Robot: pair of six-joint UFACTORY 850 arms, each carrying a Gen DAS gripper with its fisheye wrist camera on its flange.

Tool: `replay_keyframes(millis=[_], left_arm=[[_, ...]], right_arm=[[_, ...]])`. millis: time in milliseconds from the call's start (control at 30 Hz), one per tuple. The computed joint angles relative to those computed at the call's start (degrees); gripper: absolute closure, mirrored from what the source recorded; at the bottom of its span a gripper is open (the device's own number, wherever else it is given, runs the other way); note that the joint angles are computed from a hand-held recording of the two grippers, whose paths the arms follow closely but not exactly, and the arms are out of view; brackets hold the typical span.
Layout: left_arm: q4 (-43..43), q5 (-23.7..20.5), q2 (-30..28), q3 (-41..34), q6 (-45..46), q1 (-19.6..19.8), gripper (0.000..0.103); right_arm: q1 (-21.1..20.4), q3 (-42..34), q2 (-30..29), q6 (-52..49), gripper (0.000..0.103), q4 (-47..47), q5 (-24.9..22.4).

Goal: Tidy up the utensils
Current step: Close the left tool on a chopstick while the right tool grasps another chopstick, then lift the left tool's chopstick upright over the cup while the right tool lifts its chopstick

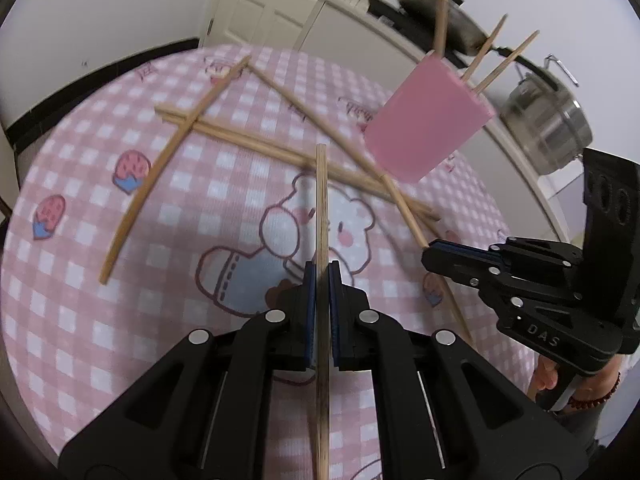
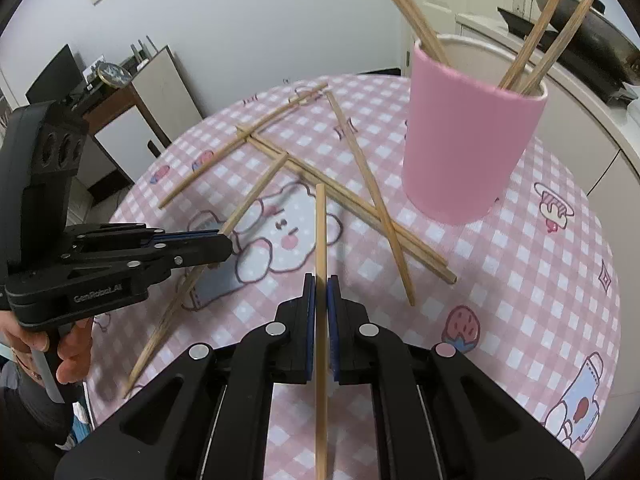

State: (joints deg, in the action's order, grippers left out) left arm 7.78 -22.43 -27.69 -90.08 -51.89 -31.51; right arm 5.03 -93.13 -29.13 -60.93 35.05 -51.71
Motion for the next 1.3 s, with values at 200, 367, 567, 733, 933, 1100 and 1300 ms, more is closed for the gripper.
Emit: replay_keyframes(millis=[200,367,567,733,933,1100,1300], left_arm=[[-3.4,-4.3,-3.3,-5.0,4.7,0.8,0.096],[-4.8,-6.8,-5.8,-8.9,8.3,1.4,0.095],[-1.1,-9.1,-7.3,-11.5,6.4,1.0,0.095],[2.0,-10.7,-8.8,-14.1,5.8,0.6,0.095],[22.6,0.9,-1.8,-4.8,-12.5,-1.0,0.095],[23.2,-1.2,-2.0,-6.7,-13.6,-0.8,0.095],[6.5,-13.7,-9.8,-17.3,2.7,0.5,0.095]], right_arm=[[0.5,-2.1,-2.0,3.0,0.096,-4.3,-1.9],[1.0,-3.3,-2.8,3.4,0.096,-5.1,-2.0],[2.4,-5.2,-4.2,4.4,0.096,-6.9,-0.8],[3.1,-5.9,-4.8,3.8,0.098,-6.9,0.3],[0.4,-3.7,-1.7,-2.8,0.098,3.8,-0.4],[-2.4,-3.0,1.6,-8.6,0.098,12.8,-1.5],[-3.2,-2.8,2.6,-9.9,0.098,14.1,-1.5]])
